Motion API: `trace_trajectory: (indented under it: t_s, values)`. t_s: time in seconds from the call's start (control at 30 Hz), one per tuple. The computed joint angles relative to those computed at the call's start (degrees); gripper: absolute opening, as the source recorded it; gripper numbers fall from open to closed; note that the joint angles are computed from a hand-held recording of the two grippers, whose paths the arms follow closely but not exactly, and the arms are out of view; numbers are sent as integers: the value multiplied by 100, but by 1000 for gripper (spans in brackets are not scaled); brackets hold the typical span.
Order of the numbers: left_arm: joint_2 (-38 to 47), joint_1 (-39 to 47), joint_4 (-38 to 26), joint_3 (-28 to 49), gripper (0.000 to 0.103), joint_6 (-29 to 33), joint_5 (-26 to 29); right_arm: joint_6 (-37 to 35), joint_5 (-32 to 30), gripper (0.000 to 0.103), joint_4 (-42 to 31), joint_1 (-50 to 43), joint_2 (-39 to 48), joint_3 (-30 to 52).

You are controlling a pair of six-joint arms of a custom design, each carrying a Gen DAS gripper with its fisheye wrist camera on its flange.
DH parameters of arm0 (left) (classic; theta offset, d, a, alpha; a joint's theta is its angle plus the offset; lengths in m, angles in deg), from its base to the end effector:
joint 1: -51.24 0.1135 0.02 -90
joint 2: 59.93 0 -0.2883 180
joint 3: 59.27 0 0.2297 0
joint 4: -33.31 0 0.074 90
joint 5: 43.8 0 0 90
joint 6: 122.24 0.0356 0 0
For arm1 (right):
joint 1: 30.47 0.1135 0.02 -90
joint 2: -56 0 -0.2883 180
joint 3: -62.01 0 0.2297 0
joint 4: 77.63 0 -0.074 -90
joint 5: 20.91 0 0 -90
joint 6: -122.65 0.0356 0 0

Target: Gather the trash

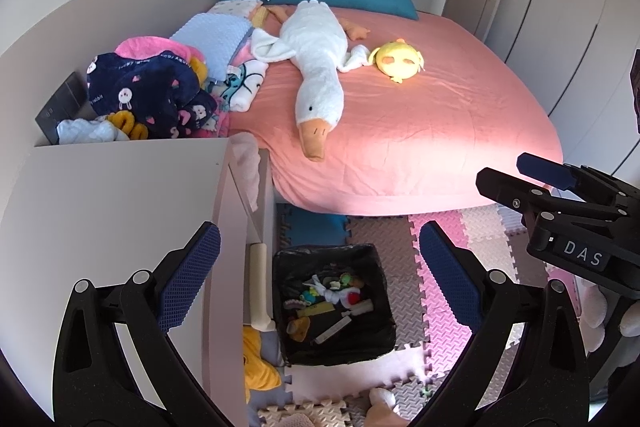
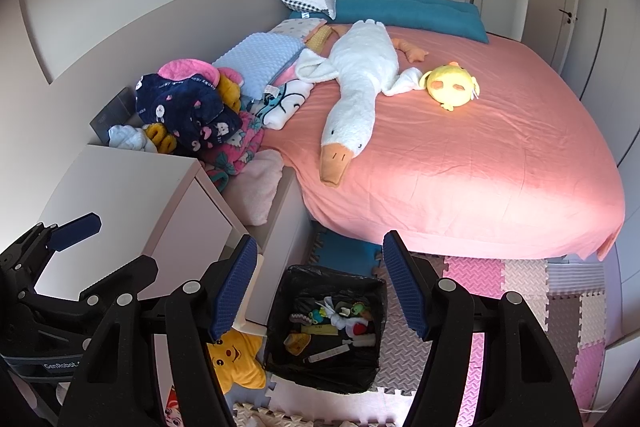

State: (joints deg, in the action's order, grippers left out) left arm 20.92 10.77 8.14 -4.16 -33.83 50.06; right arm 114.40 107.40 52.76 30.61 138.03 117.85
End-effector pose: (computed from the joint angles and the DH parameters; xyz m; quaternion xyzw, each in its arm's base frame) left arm 0.1887 -0.1642 0.2134 0.3241 0.8844 -0.1496 0.3007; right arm 0.1214 0.1741 0.1988 0.2081 0.9149 0.0069 0.3458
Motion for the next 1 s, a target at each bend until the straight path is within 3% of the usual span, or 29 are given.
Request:
trace_trajectory:
  t_s: [1.0]
  values:
    - [-79, -50, 28, -156, 96, 86, 156, 131, 51, 66, -106, 117, 14, 11]
